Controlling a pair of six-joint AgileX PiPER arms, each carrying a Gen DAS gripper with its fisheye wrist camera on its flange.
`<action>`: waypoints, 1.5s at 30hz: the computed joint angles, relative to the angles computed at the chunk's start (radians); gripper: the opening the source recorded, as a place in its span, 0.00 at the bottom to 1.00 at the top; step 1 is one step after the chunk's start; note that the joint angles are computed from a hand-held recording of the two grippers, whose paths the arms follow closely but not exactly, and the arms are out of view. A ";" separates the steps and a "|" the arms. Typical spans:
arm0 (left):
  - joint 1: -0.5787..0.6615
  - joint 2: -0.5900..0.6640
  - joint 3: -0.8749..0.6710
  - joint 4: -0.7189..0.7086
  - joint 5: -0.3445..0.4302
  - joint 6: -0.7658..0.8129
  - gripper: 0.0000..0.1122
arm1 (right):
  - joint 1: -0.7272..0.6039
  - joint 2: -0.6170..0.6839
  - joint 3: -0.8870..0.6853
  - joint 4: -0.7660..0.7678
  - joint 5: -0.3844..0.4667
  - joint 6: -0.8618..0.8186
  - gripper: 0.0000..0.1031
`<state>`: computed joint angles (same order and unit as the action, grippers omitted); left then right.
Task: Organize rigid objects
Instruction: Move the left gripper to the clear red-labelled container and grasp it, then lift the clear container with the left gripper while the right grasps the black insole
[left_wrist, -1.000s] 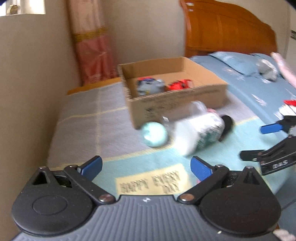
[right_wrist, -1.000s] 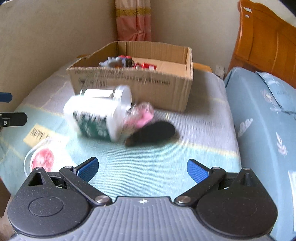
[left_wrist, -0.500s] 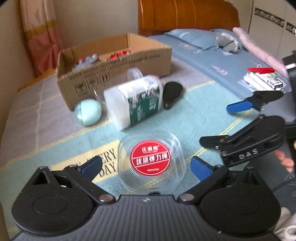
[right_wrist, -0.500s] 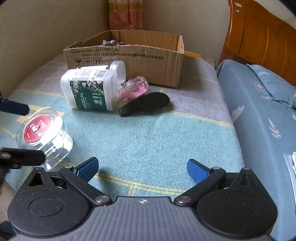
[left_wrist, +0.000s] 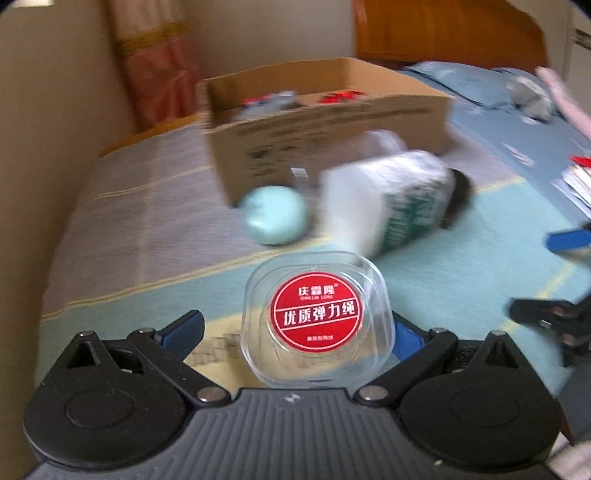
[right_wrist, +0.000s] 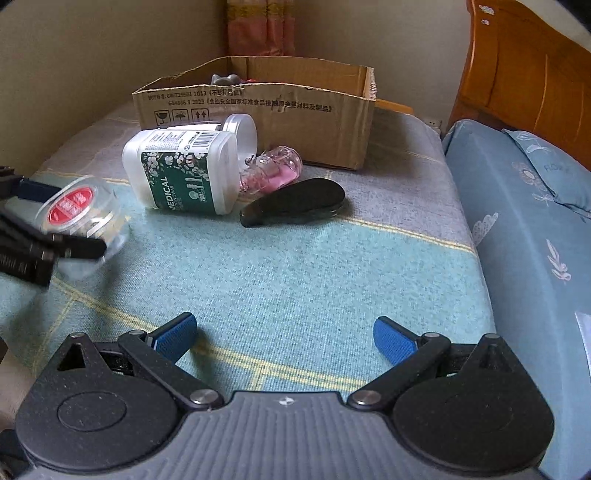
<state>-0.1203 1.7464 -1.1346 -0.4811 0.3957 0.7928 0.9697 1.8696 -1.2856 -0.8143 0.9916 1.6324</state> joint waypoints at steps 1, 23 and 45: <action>0.005 0.007 -0.008 0.034 -0.012 -0.045 0.90 | -0.003 -0.002 0.005 -0.005 -0.010 -0.004 1.00; 0.043 0.065 -0.039 -0.034 0.020 -0.074 0.91 | -0.197 -0.045 0.016 0.168 -0.246 -0.484 1.00; 0.048 0.065 -0.026 -0.107 0.000 0.006 0.91 | -0.414 0.035 -0.096 0.370 -0.400 -0.951 1.00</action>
